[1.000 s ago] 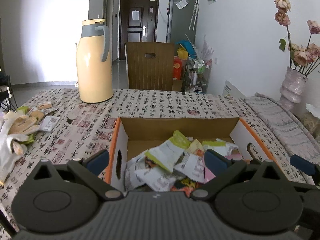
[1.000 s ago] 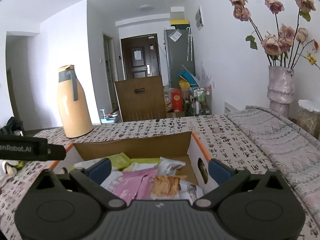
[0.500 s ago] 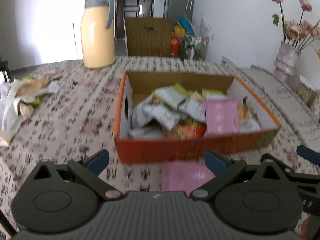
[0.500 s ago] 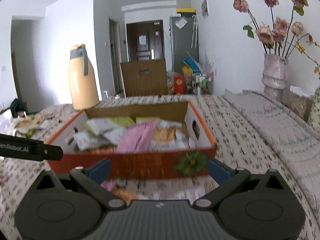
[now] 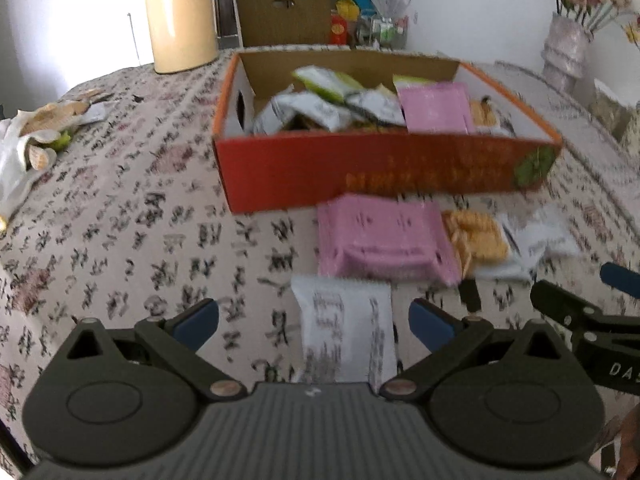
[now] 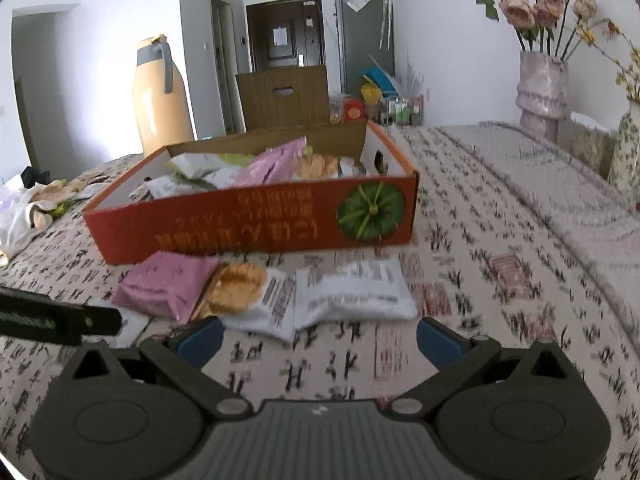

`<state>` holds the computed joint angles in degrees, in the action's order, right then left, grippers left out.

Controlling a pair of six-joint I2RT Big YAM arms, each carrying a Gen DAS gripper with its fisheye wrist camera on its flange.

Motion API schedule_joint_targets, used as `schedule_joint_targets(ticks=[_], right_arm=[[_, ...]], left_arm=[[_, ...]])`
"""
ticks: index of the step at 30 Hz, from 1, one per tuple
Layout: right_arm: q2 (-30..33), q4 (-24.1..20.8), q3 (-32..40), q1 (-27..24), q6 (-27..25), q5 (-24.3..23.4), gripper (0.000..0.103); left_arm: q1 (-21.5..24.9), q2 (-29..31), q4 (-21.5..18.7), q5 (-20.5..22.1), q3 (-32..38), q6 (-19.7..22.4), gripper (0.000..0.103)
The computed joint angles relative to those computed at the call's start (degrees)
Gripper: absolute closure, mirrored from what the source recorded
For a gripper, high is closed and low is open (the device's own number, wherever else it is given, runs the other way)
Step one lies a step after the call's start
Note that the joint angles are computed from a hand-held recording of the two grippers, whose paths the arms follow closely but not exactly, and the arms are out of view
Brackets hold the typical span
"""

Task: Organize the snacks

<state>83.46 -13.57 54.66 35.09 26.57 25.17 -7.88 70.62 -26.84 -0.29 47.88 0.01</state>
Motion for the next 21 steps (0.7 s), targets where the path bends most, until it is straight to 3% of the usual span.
schedule_joint_targets(ticks=[6,12,17,21], right_arm=[[-0.5,-0.7,-1.1,0.5,1.3,0.3,0.000],[-0.9,-0.7,-2.0,0.5,2.1,0.2,0.000],[-1.0,-0.5,-2.4,0.5,2.5,0.0,0.000],[-1.1,-0.4,-2.7,0.6,2.7,0.0,0.000]], left_arm=[[-1.5,0.1,0.7,-0.7,-1.4,0.9,0.001],[-2.3,-0.3,2.4,-0.9,-2.4,0.8,0.018],[-2.6,-1.7,3.9,-0.1,-3.5,0.9,0.052],[-2.2,-2.1,4.2,0.9,-3.9,0.8,0.055]])
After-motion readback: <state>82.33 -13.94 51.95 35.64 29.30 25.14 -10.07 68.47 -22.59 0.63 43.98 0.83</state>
